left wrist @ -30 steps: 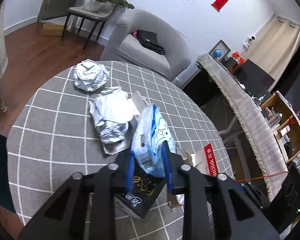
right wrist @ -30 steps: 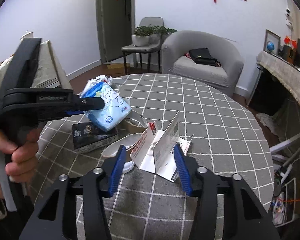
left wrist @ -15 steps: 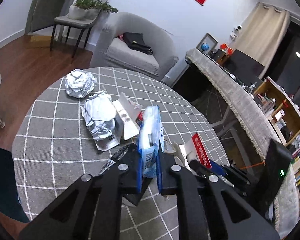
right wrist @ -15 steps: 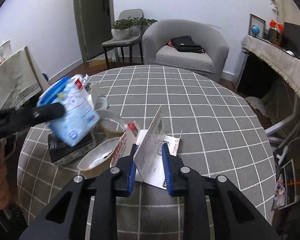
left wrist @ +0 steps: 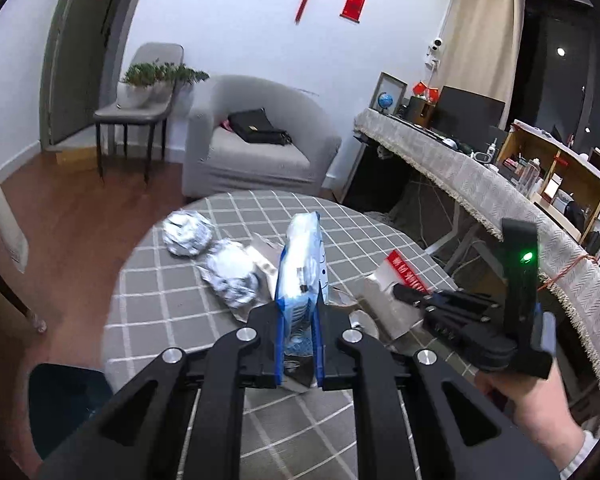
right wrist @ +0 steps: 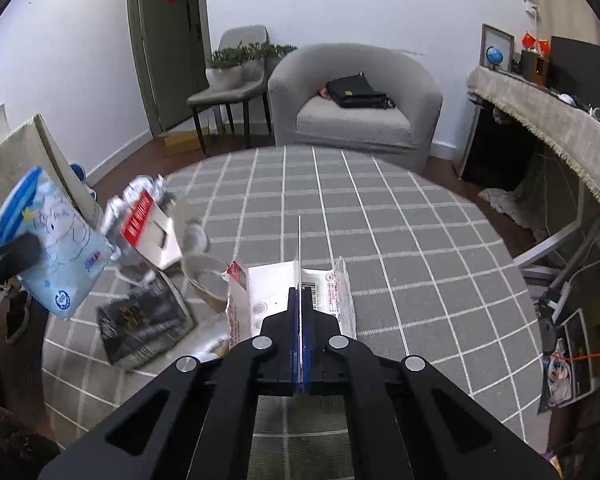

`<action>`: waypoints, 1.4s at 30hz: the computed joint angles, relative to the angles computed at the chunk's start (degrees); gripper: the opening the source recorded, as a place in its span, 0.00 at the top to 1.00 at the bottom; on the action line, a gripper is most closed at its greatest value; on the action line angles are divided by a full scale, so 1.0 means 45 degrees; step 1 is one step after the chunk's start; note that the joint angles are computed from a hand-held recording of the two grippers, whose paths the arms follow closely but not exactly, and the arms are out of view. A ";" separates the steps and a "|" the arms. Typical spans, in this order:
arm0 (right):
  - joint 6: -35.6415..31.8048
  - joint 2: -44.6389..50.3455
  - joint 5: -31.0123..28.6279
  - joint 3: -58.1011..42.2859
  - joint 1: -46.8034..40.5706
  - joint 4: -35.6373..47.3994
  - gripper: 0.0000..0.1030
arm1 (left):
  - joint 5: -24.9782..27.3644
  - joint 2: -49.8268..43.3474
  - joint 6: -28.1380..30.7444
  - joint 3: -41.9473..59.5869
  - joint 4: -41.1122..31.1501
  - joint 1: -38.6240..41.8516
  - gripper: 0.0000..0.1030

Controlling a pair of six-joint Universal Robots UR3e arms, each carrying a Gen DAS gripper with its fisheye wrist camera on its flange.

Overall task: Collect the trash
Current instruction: 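Carry the snack bag with the left gripper over the teal bin and release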

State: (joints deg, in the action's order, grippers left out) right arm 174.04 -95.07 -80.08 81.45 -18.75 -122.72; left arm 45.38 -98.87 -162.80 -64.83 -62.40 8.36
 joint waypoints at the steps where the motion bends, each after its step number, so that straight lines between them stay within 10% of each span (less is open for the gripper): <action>1: 0.0054 -0.0012 0.0030 -0.0112 0.0049 -0.0002 0.99 | -0.0076 0.0115 0.0061 -0.0077 -0.0028 0.0133 0.88; 18: 0.1243 0.1768 0.0367 -0.2914 0.3051 -0.0116 0.99 | -0.0306 0.0257 0.1813 -0.0522 -0.1527 0.3683 0.88; 42: 0.2574 0.9183 0.0269 -1.2443 0.7462 0.2529 0.99 | 0.3945 -0.2841 0.3755 -0.1179 -0.1661 0.5280 0.88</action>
